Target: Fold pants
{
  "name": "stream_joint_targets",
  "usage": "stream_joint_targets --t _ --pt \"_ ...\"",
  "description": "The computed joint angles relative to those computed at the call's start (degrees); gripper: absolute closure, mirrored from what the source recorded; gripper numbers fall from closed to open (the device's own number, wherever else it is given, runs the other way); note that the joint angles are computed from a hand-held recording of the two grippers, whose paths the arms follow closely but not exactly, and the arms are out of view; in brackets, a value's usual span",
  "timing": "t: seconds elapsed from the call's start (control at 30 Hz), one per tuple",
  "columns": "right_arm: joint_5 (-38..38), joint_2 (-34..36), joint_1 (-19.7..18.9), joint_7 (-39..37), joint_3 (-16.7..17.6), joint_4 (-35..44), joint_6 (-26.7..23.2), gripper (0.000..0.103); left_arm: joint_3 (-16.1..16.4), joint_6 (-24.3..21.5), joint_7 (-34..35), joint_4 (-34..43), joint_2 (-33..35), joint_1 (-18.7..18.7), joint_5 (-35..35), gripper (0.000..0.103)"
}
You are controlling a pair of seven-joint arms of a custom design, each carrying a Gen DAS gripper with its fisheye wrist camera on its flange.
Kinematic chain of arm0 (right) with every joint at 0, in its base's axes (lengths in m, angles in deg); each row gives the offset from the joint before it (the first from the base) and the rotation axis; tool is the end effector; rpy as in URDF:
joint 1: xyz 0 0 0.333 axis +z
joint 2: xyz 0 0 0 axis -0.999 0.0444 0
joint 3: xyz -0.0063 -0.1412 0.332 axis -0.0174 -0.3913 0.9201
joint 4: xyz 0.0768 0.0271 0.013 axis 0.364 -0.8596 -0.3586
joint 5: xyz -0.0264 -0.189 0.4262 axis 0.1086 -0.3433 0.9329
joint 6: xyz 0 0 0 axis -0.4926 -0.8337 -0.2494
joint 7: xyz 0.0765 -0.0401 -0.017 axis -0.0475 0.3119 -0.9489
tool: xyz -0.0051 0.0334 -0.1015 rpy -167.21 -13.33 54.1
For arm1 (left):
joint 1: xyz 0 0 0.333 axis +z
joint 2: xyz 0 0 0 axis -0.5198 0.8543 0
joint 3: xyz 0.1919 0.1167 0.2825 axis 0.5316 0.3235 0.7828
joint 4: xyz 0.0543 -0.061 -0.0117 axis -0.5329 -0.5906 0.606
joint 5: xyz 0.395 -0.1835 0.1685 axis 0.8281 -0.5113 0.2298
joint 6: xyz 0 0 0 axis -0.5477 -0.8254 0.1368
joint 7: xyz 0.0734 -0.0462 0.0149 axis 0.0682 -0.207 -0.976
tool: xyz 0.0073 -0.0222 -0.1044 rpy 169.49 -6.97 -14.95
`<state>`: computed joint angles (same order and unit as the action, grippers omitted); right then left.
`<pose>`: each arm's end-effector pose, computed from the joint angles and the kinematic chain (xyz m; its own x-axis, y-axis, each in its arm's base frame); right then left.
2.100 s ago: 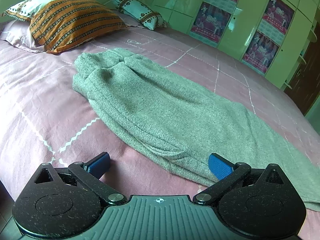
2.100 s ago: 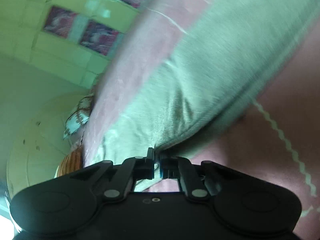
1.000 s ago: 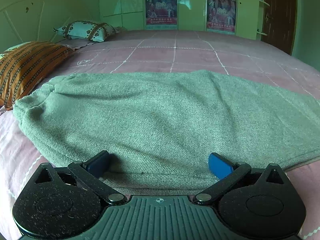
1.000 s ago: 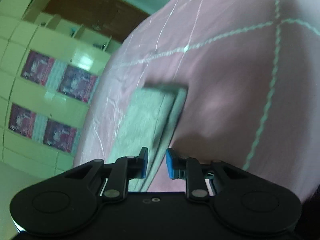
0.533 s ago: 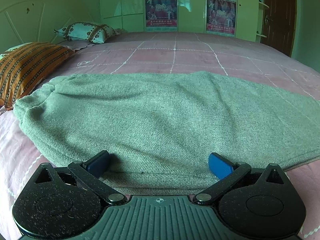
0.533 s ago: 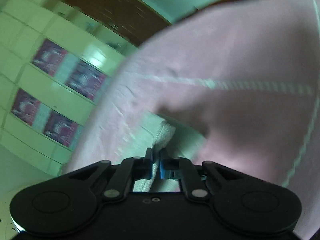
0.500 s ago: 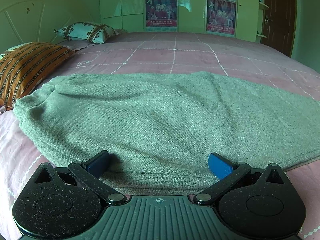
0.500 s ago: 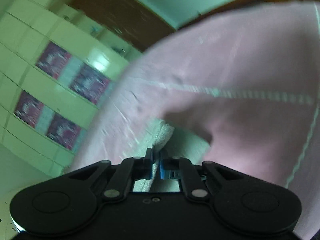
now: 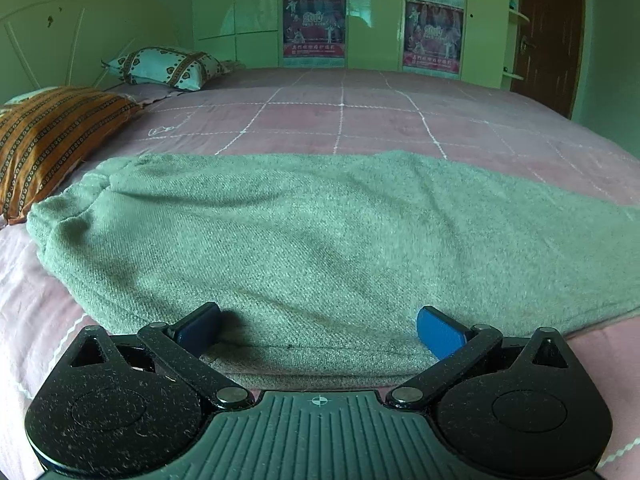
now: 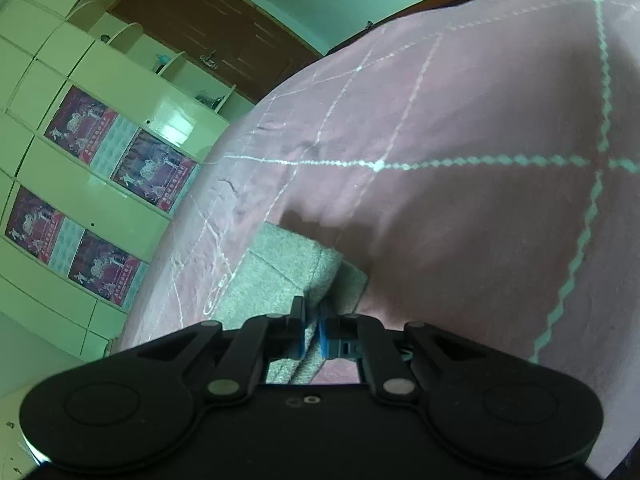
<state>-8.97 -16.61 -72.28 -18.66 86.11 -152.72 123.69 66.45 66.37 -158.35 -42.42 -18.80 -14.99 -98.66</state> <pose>0.3327 0.1851 0.4092 -0.6613 -0.1510 -0.7348 0.3247 0.8254 -0.4618 0.7315 0.1142 0.3817 -0.5073 -0.8615 -0.0200 -0.5258 0.3279 -0.7849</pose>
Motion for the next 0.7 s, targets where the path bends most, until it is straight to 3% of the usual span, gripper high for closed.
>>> stream_joint_targets --t 0.07,0.1,0.13,0.17,0.23,0.3,0.4,0.43,0.47,0.53,0.57,0.6,0.63,0.67,0.7 --pt "0.9 -1.2 0.6 -0.4 -0.1 -0.3 -0.4 0.100 -0.1 0.4 0.5 -0.1 0.1 -0.1 -0.2 0.000" --pt "3.1 -1.2 1.1 -0.4 1.3 0.6 -3.7 0.095 -0.1 0.2 0.3 0.0 0.2 0.0 -0.1 0.000" --pt "6.1 -1.2 1.4 -0.9 3.0 1.6 -7.6 0.082 -0.1 0.0 0.3 0.1 0.3 0.1 -0.2 0.000" --pt "5.8 -1.9 2.4 0.4 2.9 1.1 -8.3 0.077 -0.3 0.0 0.7 0.2 0.4 0.2 -0.7 0.000" --pt "4.1 -3.7 2.8 2.8 1.5 -0.8 -4.9 0.075 -3.1 1.5 1.6 -0.1 0.6 2.4 -1.1 0.000" --pt "2.1 -4.3 2.0 3.0 0.2 -1.9 -1.6 0.074 -0.6 1.4 1.9 -0.1 0.5 0.0 -2.5 0.000" --pt "0.6 -2.6 -0.1 -1.8 -3.1 -1.5 3.9 0.075 -0.2 1.1 -0.3 0.2 0.0 -0.2 -1.5 0.000" --pt "0.2 -1.8 -0.8 -4.6 -4.0 -0.9 5.4 0.080 -0.9 0.9 0.8 0.2 -0.6 0.6 -4.8 0.000" --pt "1.0 -1.1 -1.0 -8.6 -4.9 -0.1 5.9 0.095 -1.5 0.3 4.0 0.2 -1.2 1.8 -11.4 0.000" --pt "2.6 -0.6 -1.3 -16.8 -4.5 2.4 3.5 0.096 0.4 -0.7 6.1 0.9 -1.5 1.0 -18.7 0.000" --pt "1.4 -0.9 -1.8 -20.0 -3.0 3.6 1.7 0.096 2.2 0.6 3.8 1.8 -1.0 -0.9 -16.7 0.000" --pt "0.3 -1.4 -2.3 -21.3 -2.2 4.2 1.1 0.097 5.3 3.5 -0.9 3.0 0.4 -4.7 -10.6 0.000" --pt "-0.8 -2.2 -2.5 -22.4 -1.5 4.7 0.7 0.097 6.5 6.1 -7.9 4.0 2.6 -6.5 -0.6 0.000" --pt "-1.3 -2.7 -2.6 -22.6 -0.8 4.9 0.2 0.097 6.0 6.5 -10.7 4.5 3.9 -6.3 5.4 0.000" --pt "-1.0 -3.3 -2.4 -22.9 -0.3 4.8 -0.5 0.097 3.5 7.3 -10.2 4.5 4.0 -4.1 7.4 0.000"
